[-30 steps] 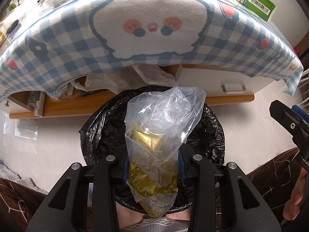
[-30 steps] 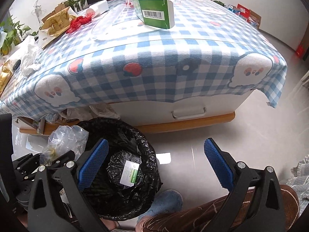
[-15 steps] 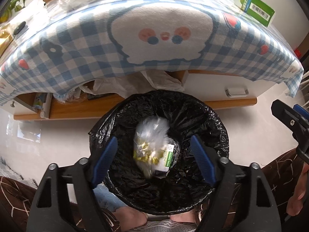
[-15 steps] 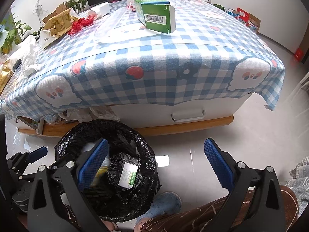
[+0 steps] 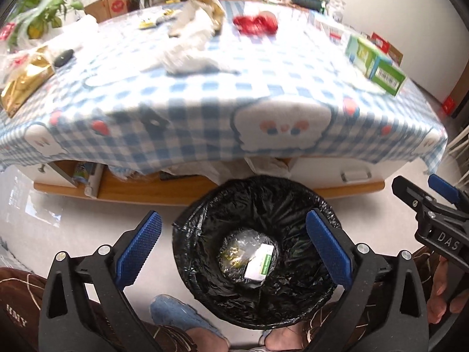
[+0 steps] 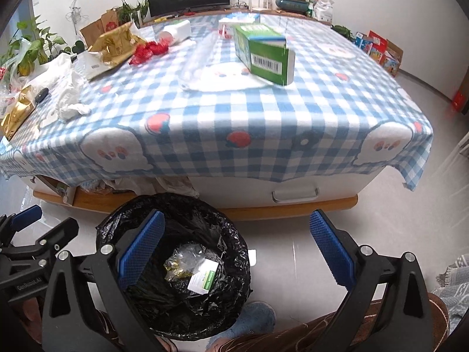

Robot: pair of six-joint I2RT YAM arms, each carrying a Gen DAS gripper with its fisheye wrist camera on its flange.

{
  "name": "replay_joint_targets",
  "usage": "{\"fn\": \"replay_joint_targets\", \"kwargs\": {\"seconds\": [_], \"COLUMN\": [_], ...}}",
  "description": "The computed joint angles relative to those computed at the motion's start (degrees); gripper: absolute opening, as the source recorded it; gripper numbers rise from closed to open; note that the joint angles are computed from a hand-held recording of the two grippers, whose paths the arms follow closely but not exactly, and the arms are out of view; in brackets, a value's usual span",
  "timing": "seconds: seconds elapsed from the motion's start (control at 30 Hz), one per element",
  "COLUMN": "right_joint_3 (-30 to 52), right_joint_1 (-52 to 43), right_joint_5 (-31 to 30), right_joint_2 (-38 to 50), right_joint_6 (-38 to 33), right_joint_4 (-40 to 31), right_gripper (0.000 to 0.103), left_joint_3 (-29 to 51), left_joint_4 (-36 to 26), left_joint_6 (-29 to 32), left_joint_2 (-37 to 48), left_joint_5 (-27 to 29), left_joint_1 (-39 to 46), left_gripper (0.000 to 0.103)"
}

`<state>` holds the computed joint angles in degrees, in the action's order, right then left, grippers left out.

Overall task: Collect trash
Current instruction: 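Move both tools back over the table toward the tissue and tube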

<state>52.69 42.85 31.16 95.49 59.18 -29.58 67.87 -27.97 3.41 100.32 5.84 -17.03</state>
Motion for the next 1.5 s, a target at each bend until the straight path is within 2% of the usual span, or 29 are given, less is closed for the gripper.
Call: {"fn": "replay_joint_targets", "kwargs": {"seconds": [0.23, 0.5, 0.77, 1.13, 1.5], "right_joint_3": [3.47, 7.68, 13.25, 21.54, 33.55], "right_joint_1": [2.76, 2.58, -0.14, -6.99, -15.68], "right_joint_5": [3.81, 6.49, 7.64, 4.19, -2.78], "right_joint_2": [-3.14, -6.75, -6.9, -1.54, 10.22], "right_joint_6": [1.84, 1.47, -3.43, -11.88, -20.39], "right_joint_4": [-6.26, -13.21, -15.6, -13.86, -11.14], "right_gripper": [0.095, 0.095, 0.095, 0.095, 0.091], "left_joint_3": [1.06, 5.26, 13.78, 30.46, 53.98], "left_joint_4": [-3.04, -7.0, -11.2, -17.8, -27.28], "left_joint_6": [1.08, 0.58, -0.14, -0.18, 1.99], "left_joint_2": [-4.66, -5.46, -3.09, 7.19, 25.55], "left_joint_5": [1.15, 1.96, 3.42, 4.29, 2.14], "left_joint_1": [1.28, 2.71, 3.97, 4.34, 3.98], "left_gripper": [0.097, 0.097, 0.097, 0.097, 0.096]}}
